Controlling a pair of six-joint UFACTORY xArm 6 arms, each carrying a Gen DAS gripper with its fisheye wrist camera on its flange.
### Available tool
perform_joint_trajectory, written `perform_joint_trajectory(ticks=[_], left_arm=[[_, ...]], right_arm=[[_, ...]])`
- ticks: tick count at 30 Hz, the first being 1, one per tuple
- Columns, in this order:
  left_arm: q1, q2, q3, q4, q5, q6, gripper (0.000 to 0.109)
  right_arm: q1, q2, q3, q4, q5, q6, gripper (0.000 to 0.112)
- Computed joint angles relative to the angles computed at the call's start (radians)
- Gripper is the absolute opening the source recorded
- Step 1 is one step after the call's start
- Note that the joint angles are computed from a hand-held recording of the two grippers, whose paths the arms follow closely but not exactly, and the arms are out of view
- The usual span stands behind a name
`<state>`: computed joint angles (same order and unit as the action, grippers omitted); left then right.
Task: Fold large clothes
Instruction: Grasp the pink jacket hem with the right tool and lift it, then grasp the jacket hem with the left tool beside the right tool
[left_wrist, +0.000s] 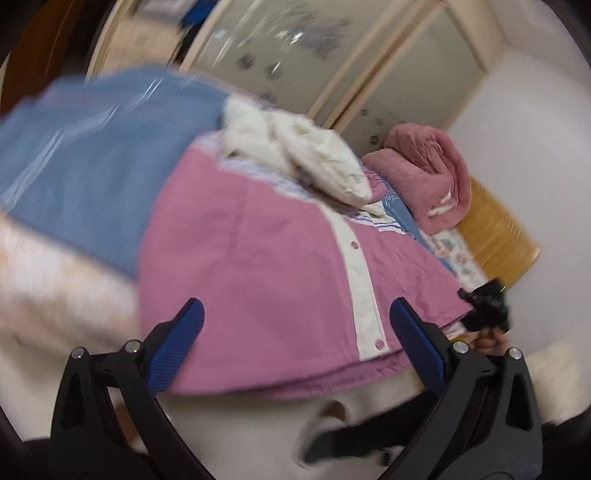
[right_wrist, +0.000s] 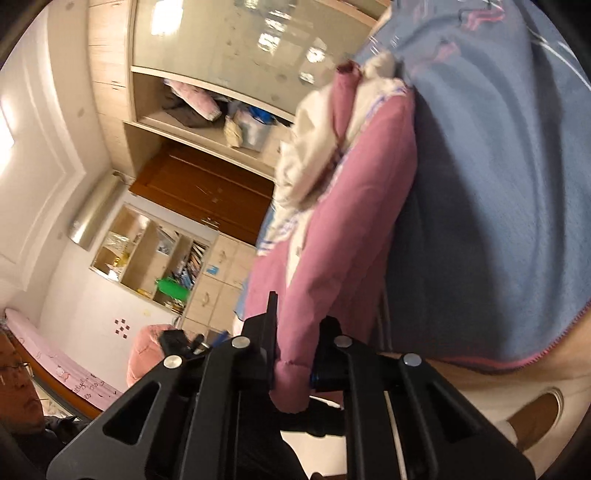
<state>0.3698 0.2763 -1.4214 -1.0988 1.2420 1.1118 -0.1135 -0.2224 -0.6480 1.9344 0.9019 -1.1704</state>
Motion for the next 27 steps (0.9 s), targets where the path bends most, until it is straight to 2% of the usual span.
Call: perform_joint_trajectory(ticks=[2,5,8,11,14,17,20,22,26,27], left_arm=[[0.043,0.108,-0.138,0.073,0.118,-0.122,0.101],[0.065,0.199,-0.251,0.134,0.165,-0.215,0.101],[0.079,0.352,-0.433,0.152,0.311,-0.314,0.1],[0.072,0.441,-0.538,0.137,0.366,-0.389,0.1],[0.053,0.487,-0.609,0.148,0.374,-0.406,0.1],[0.021,0.529,-0.672,0.227,0.365,-0.43,0.097],[-0.005,0.547,-0.692,0.269,0.365,-0.448,0.088],[-0.021,0.532,-0.667,0.283,0.357,-0.426,0.073],[-0.05,0.469,-0.574,0.339,0.276,-0.38,0.063],[-0.051,0.465,-0.565,0.336,0.272,-0.377,0.057]], right_arm=[[0.006,0.024,-0.026,-0.001,0.01,-0.007,0.013],[0.022,0.047,-0.052,0.006,0.01,-0.014,0.013],[-0.002,0.052,-0.043,0.002,0.044,-0.015,0.013],[-0.008,0.053,-0.039,0.013,0.055,-0.013,0.013],[-0.015,0.04,-0.019,0.016,0.055,-0.012,0.013],[-0.022,0.031,-0.008,0.026,0.06,-0.007,0.013],[-0.022,0.022,-0.002,0.026,0.054,-0.001,0.013],[-0.021,0.022,-0.001,0.028,0.052,0.002,0.013],[-0.017,0.02,-0.002,0.037,0.046,0.003,0.013],[-0.016,0.02,-0.002,0.041,0.045,0.003,0.013]])
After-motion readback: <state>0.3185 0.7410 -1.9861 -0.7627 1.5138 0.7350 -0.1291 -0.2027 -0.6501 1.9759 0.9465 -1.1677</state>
